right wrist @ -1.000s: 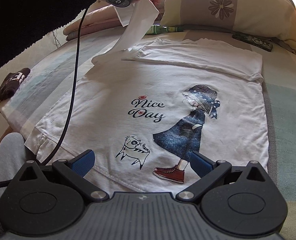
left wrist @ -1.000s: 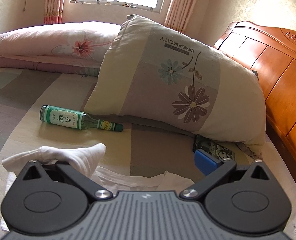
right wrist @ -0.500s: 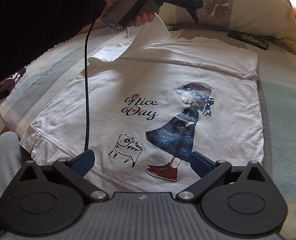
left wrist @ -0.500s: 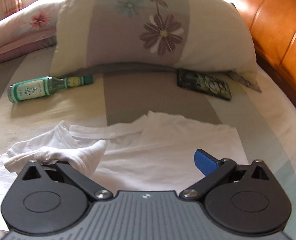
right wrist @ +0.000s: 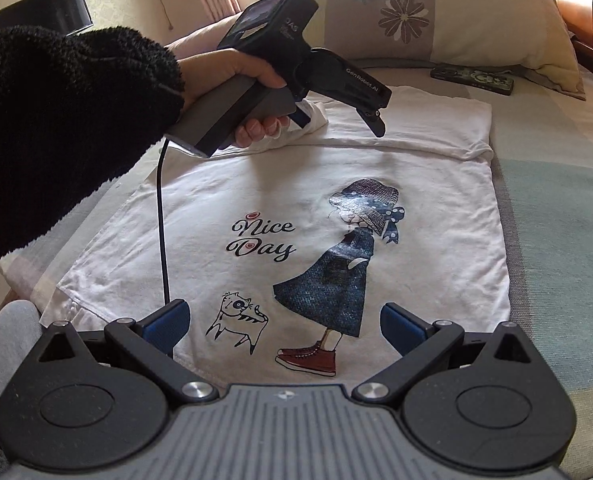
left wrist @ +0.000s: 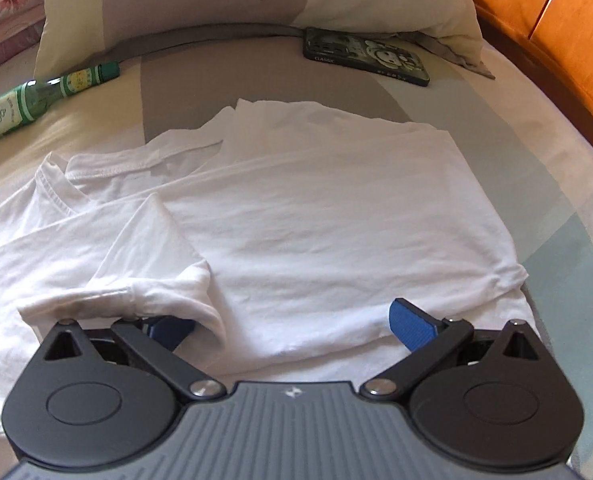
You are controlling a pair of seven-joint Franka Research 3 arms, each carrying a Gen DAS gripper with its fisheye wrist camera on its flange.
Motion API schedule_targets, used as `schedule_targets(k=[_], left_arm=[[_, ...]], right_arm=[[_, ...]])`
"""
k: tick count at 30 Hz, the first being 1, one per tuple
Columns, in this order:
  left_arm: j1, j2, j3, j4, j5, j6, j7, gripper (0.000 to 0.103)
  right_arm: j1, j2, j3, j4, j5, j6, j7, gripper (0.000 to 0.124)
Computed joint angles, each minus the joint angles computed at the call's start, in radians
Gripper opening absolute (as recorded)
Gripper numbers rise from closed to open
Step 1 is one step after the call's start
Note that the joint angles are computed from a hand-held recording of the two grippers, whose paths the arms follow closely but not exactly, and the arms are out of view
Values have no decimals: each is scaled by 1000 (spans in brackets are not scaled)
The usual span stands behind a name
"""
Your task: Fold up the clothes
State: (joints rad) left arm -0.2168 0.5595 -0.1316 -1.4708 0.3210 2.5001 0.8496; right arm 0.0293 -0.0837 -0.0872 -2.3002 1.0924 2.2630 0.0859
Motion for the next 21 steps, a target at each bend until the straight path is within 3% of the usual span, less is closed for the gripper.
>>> schedule_targets(k=[4, 8, 10, 15, 21], left_arm=[[38, -117, -11, -188, -53, 162, -67, 102], [-5, -228, 84, -327, 73, 253, -311, 102], [19, -266, 90, -384, 79, 301, -410, 102], [120, -272, 19, -468, -68, 438, -448, 102], [114, -228, 23, -430, -86, 411, -459, 102]], right_arm=[[-3, 3, -3, 5, 12, -9, 2, 103], [-5, 4, -2, 5, 17, -7, 5, 103], [-5, 6, -1, 7, 17, -7, 8, 103], [-6, 12, 1, 11, 18, 0, 14, 103], [-7, 17, 2, 14, 18, 9, 22, 103]])
